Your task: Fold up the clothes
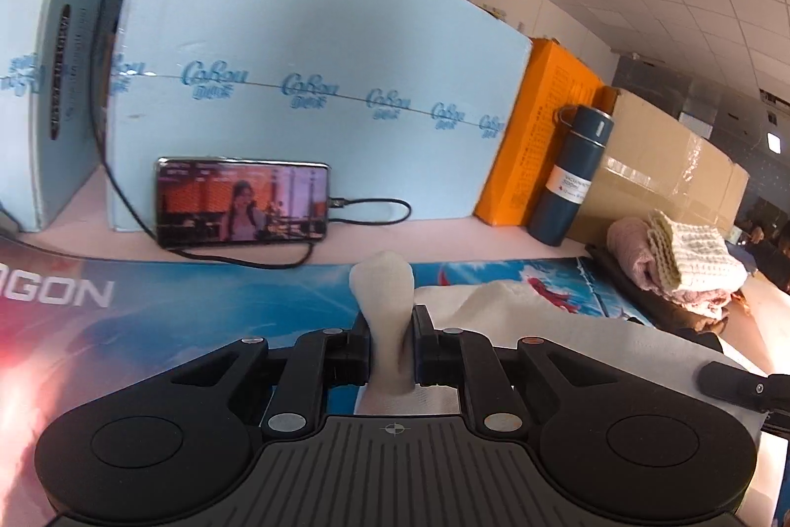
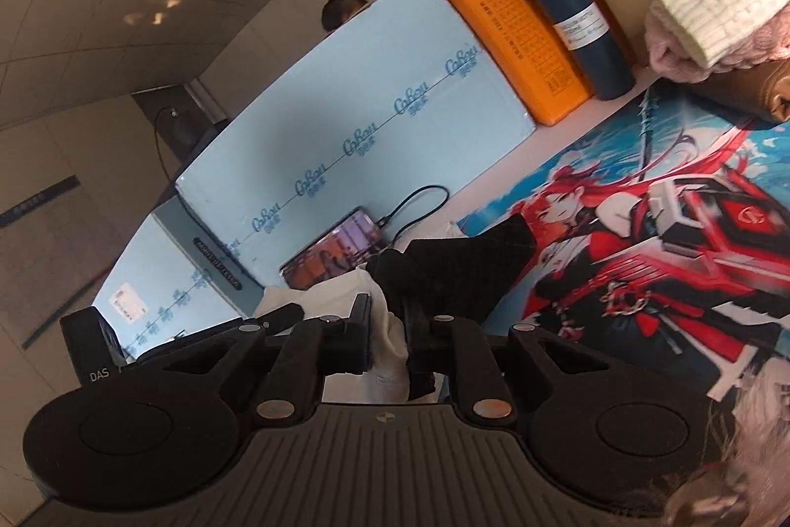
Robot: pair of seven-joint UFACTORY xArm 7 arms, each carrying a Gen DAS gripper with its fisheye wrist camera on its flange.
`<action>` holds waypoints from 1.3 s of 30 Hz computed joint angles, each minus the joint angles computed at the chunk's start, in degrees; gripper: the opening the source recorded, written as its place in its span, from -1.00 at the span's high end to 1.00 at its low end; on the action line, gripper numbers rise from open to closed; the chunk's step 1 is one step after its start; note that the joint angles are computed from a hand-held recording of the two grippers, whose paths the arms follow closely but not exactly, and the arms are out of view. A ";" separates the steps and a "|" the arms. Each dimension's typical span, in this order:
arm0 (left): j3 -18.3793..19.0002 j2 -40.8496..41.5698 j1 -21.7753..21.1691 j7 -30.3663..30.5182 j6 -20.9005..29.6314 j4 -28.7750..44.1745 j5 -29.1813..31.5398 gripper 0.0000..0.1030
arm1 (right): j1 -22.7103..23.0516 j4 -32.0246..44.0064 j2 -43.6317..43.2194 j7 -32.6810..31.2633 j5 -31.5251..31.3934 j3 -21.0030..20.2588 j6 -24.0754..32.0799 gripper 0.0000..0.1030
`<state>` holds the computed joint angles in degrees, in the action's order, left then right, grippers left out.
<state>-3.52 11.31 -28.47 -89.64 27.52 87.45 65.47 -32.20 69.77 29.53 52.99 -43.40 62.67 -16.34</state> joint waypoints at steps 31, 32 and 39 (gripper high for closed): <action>-1.57 -14.27 23.21 11.33 16.27 -17.59 -6.88 0.45 | 54.57 65.02 33.36 -45.74 12.73 -3.95 47.94 0.77; -1.94 -14.19 22.87 10.82 18.04 -17.28 -6.17 0.27 | 54.31 64.28 32.74 -45.74 13.24 -4.72 48.05 0.71; -6.43 -17.94 17.68 4.91 26.96 -18.08 2.05 -0.84 | 52.75 59.41 28.23 -43.58 17.37 -10.58 48.46 -0.16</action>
